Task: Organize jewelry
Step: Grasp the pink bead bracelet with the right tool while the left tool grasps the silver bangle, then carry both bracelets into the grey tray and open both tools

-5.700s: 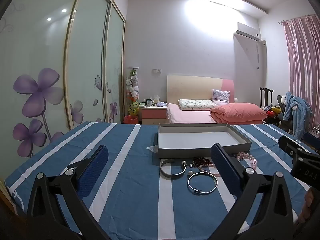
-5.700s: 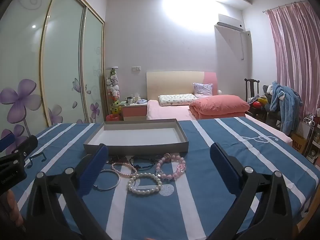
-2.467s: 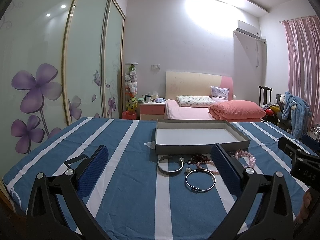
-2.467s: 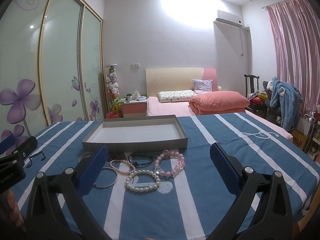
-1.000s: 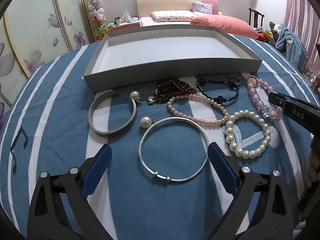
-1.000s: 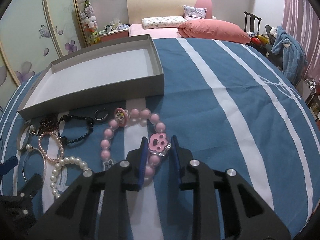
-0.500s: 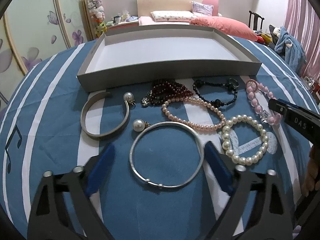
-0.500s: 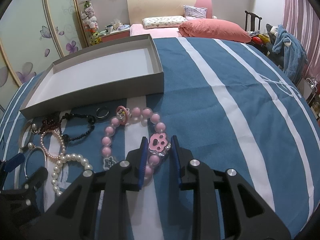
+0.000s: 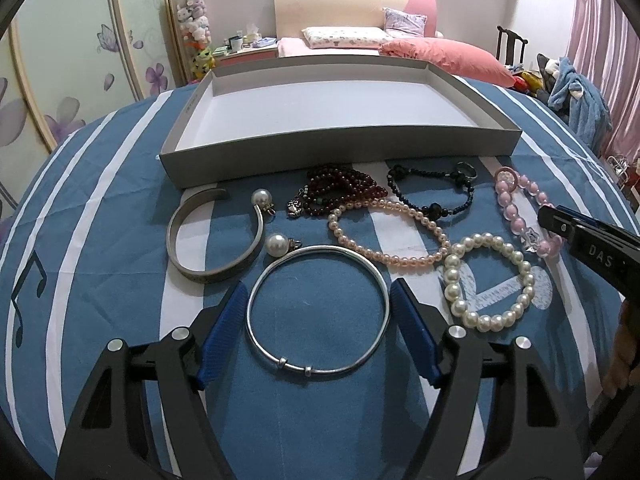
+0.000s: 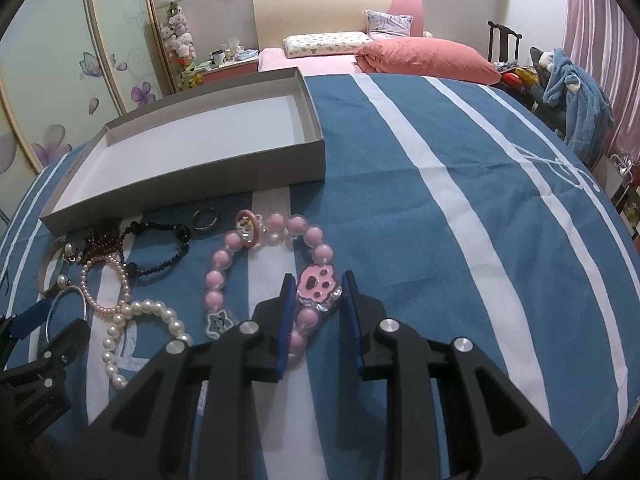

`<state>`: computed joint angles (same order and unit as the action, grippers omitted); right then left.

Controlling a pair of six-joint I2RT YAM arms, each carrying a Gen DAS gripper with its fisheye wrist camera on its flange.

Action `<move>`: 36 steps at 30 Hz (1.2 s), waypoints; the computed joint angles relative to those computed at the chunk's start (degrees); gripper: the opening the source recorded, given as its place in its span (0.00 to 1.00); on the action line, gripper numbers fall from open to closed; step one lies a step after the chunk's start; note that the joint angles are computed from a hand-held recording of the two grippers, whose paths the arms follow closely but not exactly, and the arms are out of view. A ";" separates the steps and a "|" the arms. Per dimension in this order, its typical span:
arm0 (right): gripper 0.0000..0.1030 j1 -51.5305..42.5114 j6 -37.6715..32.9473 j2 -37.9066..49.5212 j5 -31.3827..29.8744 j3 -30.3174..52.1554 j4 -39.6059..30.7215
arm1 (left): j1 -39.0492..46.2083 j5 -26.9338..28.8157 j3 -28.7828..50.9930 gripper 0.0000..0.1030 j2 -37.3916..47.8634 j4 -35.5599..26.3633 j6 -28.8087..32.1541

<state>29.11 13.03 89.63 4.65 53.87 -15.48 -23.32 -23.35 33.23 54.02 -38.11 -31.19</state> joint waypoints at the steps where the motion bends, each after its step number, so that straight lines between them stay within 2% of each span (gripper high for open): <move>1: 0.23 -0.17 0.37 -0.18 -0.50 -0.31 0.41 | 0.46 0.61 -0.36 0.71 -0.84 0.14 0.19; 8: 0.23 -1.36 0.73 -2.79 -2.92 -2.71 3.49 | 3.25 1.94 -1.98 0.71 -6.08 -0.60 0.92; 15: 0.23 -0.29 0.43 -8.28 -3.74 -5.80 7.61 | 2.55 0.03 -2.97 0.71 -11.93 -2.17 0.19; 24: 0.22 2.36 1.50 -15.35 -4.58 -9.65 12.76 | -0.46 -5.71 -3.71 0.71 -17.88 -3.57 -1.45; 36: 0.22 6.30 0.23 -19.49 -0.09 -11.54 17.48 | -4.78 -13.78 -1.79 0.71 -19.11 -3.54 -1.92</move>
